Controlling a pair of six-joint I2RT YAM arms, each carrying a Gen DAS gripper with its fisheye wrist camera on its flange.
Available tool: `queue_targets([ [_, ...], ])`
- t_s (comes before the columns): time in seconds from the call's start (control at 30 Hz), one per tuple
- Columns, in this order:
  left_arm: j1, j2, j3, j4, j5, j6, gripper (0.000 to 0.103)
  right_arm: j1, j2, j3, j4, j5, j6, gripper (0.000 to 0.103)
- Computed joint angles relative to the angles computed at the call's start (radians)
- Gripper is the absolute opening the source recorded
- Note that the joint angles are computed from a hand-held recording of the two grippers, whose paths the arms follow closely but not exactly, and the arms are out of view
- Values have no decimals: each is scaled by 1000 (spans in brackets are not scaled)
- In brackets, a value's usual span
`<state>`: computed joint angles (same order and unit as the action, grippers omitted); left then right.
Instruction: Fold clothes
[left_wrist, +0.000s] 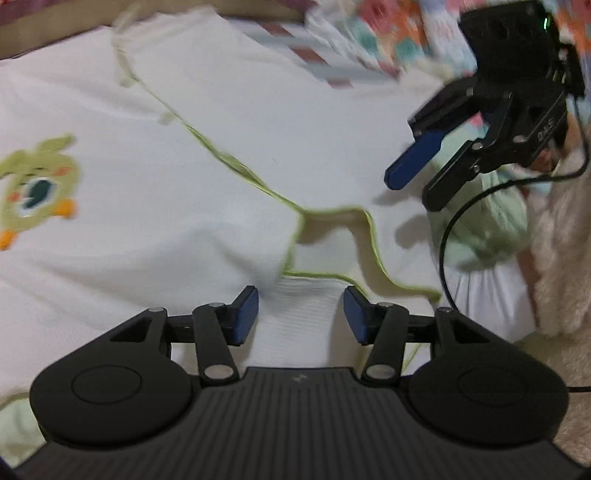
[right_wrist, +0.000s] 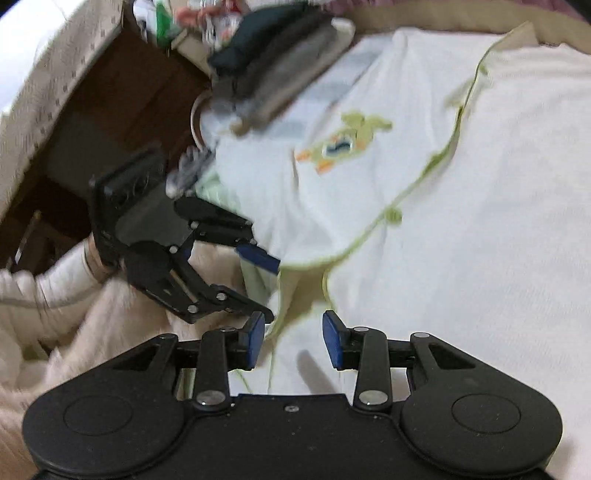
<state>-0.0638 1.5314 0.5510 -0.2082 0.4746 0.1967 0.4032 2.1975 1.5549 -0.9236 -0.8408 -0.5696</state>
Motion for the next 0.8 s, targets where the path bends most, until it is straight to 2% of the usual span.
queue_targets([
  [0.07,-86,50,15,12,-93,-35,46,22,-9,-23,0,37,-25,41],
  [0.1,-111,59,16,14,-131,-56,46,33,-17,-41,23,50,-15,44],
  [0.17,-116,50,-2,32,-141,-84,46,53,-30,-70,84,75,32,52],
  [0.23,-95,42,-19,41,-114,-108,44,71,-39,-92,154,102,99,54],
  [0.27,-84,41,-26,43,-90,-114,29,77,-34,-98,181,109,121,55],
  [0.3,-72,49,-28,37,-41,-109,4,83,-25,-101,195,108,133,54],
  [0.33,-66,54,-30,28,0,-105,0,87,-16,-103,207,105,141,55],
  [0.4,-81,33,-40,14,0,-99,0,84,15,-77,171,87,113,56],
  [0.43,-77,25,-36,-5,5,-92,0,78,53,-12,81,63,79,55],
  [0.47,-73,17,-31,-24,10,-84,0,61,132,104,-87,-6,32,29],
  [0.5,-62,13,-26,-45,27,-75,0,47,194,188,-216,-67,-4,8],
  [0.53,-36,18,-18,-68,71,-63,0,47,209,222,-272,-84,-50,12],
  [0.57,-10,24,-10,-93,114,-50,0,49,203,217,-278,-97,-70,16],
  [0.63,26,28,6,-149,172,-34,3,79,148,155,-187,-37,-56,16],
  [0.67,32,-4,13,-182,138,-31,4,94,117,112,-114,-23,-25,19],
  [0.73,71,-115,21,-232,20,-8,12,124,71,46,10,10,36,36],
  [0.77,128,-162,33,-257,-19,15,24,142,58,28,56,39,62,46],
  [0.8,192,-197,50,-282,-64,38,35,161,48,15,96,71,86,52],
])
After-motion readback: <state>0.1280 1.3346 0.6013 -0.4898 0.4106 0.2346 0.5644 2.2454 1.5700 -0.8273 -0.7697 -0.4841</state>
